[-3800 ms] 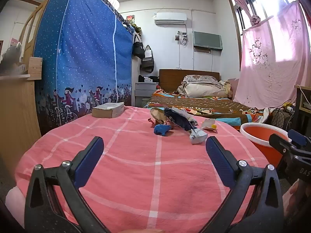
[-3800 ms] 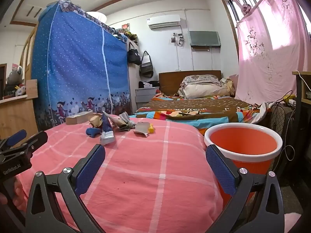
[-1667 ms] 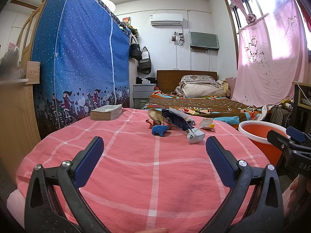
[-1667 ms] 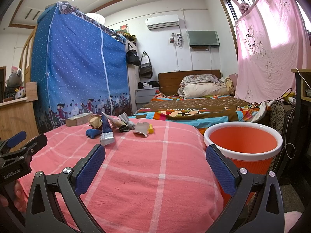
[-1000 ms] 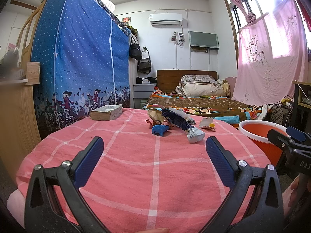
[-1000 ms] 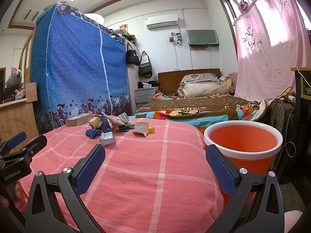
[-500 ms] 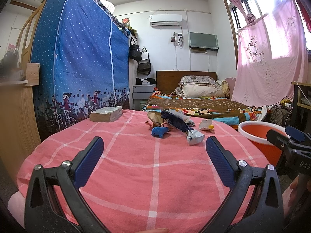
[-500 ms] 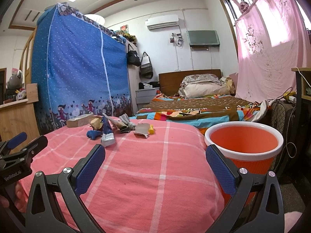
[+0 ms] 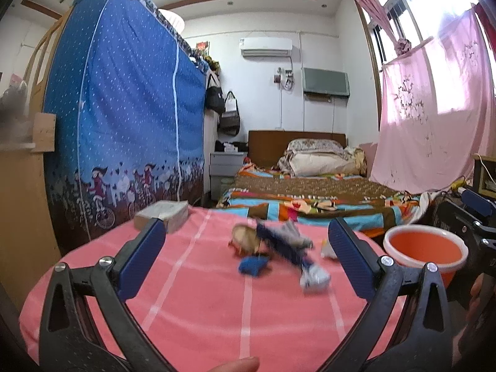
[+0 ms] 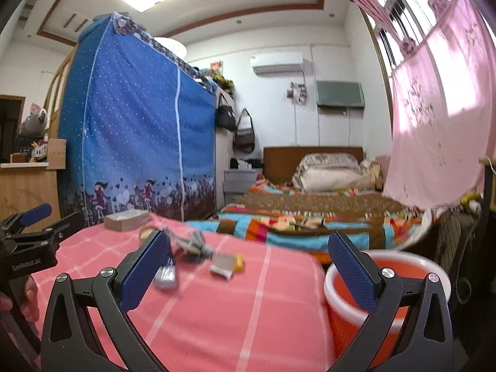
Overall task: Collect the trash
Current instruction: 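Grasp the dark blue wrapper with the left tool while the right tool grasps the white paper scrap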
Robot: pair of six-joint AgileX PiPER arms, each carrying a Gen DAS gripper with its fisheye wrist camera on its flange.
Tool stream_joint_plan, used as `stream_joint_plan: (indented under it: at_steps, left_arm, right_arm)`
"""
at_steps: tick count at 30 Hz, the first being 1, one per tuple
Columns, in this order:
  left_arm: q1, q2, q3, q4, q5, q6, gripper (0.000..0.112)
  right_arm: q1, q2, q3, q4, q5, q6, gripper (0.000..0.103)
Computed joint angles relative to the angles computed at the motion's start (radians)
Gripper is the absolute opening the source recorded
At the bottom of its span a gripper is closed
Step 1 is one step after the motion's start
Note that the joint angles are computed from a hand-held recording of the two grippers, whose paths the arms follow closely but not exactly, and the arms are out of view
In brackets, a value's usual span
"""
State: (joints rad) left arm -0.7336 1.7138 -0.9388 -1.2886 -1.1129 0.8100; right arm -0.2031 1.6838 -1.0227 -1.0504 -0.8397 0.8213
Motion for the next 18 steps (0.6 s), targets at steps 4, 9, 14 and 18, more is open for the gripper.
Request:
stream_joint_plan:
  at_steps: [4,9,14,18]
  left_arm:
    - [0.054,0.037,-0.070,0.068,0.016,0.014,0.103]
    - [0.104,0.081,-0.132,0.137,0.036,0.016,0.103]
    - [0.173,0.089,-0.153,0.138,0.197,-0.013,0.103]
    - [0.213,0.108,-0.201,0.062,0.352,0.038,0.103]
  right_arm:
    - [0.027,0.053,-0.091,0.037,0.003,-0.021,0.103]
    - [0.083,0.145,-0.228,0.081,0.034,-0.054,0.103]
    - [0.098,0.224,-0.317,0.034,0.072,-0.011,0.103]
    - [0.099,0.285,-0.400,-0.085,0.126,0.153,0.103]
